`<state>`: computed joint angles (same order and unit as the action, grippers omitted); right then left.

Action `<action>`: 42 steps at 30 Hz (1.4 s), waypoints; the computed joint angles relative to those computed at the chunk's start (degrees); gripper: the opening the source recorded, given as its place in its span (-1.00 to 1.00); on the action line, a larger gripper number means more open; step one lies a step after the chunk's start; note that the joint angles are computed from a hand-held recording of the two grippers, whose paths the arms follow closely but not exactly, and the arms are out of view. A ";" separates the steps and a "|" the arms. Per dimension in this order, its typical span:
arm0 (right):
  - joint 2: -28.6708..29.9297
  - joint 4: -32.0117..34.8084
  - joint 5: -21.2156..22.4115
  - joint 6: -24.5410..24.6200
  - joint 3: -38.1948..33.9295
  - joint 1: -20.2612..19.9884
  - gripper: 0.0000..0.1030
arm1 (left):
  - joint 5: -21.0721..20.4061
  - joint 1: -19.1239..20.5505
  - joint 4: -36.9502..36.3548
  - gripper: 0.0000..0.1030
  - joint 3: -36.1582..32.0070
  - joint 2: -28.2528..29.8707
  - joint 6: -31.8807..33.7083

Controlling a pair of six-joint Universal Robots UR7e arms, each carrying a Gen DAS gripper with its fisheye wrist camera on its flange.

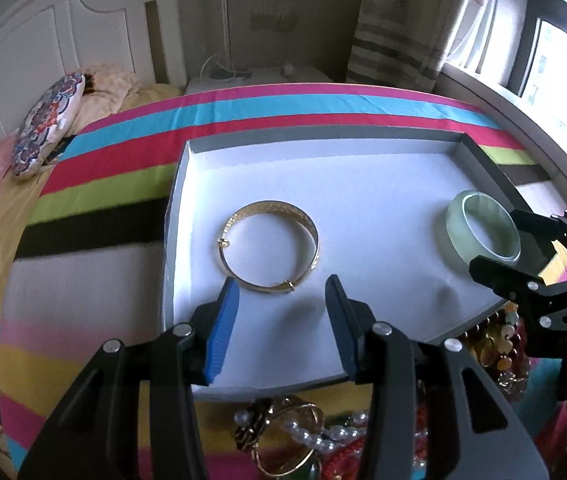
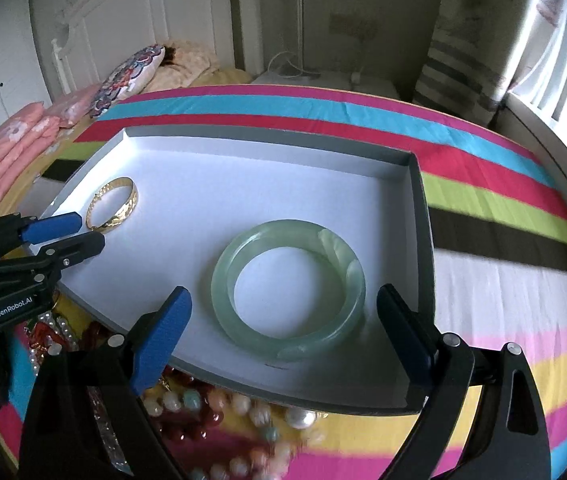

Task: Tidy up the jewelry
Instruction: 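Withdraw both open tools from the tray back toward the jewelry pile, then grasp the flower brooch with the right tool while the left tool grasps a gold ring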

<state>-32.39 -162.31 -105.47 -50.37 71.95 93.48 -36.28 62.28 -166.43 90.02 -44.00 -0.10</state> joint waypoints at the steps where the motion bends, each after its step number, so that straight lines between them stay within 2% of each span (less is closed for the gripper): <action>1: -1.00 -1.11 0.08 -0.09 1.98 -0.14 0.75 | 0.20 -0.49 -1.53 -0.13 2.05 -0.71 0.02; 6: -5.60 -6.00 -0.01 -0.04 10.70 -0.84 0.75 | 0.60 -2.40 -5.97 -0.11 9.30 -3.24 -0.29; 9: -7.47 -8.60 -0.55 0.59 14.54 -1.01 0.75 | 0.55 -3.46 -6.16 0.01 12.03 -4.20 -0.99; 11: -8.43 -9.87 -0.35 0.48 16.53 -1.21 0.75 | 0.69 -3.83 -5.95 0.16 12.65 -4.38 -1.02; 12: -8.56 -10.01 -0.17 0.33 16.82 -1.26 0.75 | 1.66 -4.34 -6.27 0.21 13.38 -4.40 -1.04; 14: -9.05 -9.97 0.18 -0.04 17.56 -1.41 0.75 | 4.26 -5.13 -7.33 0.42 13.88 -3.90 -0.68; 17: -9.63 -9.79 0.81 -0.48 18.21 -1.61 0.75 | 2.94 -5.51 -8.74 0.50 15.52 -4.74 -0.65; 18: -9.81 -9.47 1.63 -0.49 18.13 -1.81 0.76 | 2.52 -5.69 -10.08 0.52 16.27 -5.04 -0.24; 20: -11.42 -11.61 5.86 -1.58 20.15 -2.86 0.81 | 3.16 -6.52 -16.71 0.81 18.61 -5.50 2.26; 23: -15.00 -13.10 13.17 -7.00 24.25 -4.33 0.81 | 3.11 -8.10 -27.84 0.94 23.22 -7.00 6.02; 25: -17.36 -15.21 17.05 -13.13 27.65 -5.05 0.81 | 4.51 -9.37 -34.47 0.95 26.28 -8.01 8.70; 27: -20.41 -12.88 20.71 -21.59 30.90 -5.85 0.81 | 5.88 -10.30 -37.82 0.95 28.51 -9.12 9.83; 29: -22.44 -9.35 21.32 -28.02 32.81 -6.13 0.65 | 8.53 -11.29 -40.29 0.95 30.87 -10.29 9.86; 31: -23.37 -6.25 19.71 -32.92 33.84 -5.99 0.33 | 9.57 -11.97 -41.71 0.95 33.67 -12.14 9.30; 34: -22.93 -2.44 16.49 -34.91 33.30 -5.25 -0.01 | 10.57 -12.85 -43.69 0.95 37.07 -13.86 9.43; 39: -22.63 -0.40 13.12 -38.15 33.92 -4.75 -0.18 | 10.85 -14.33 -43.77 0.95 41.04 -15.50 8.59; 42: -22.33 -0.01 11.63 -39.99 34.54 -4.26 -0.27 | 9.51 -14.63 -42.68 0.95 42.30 -15.71 7.18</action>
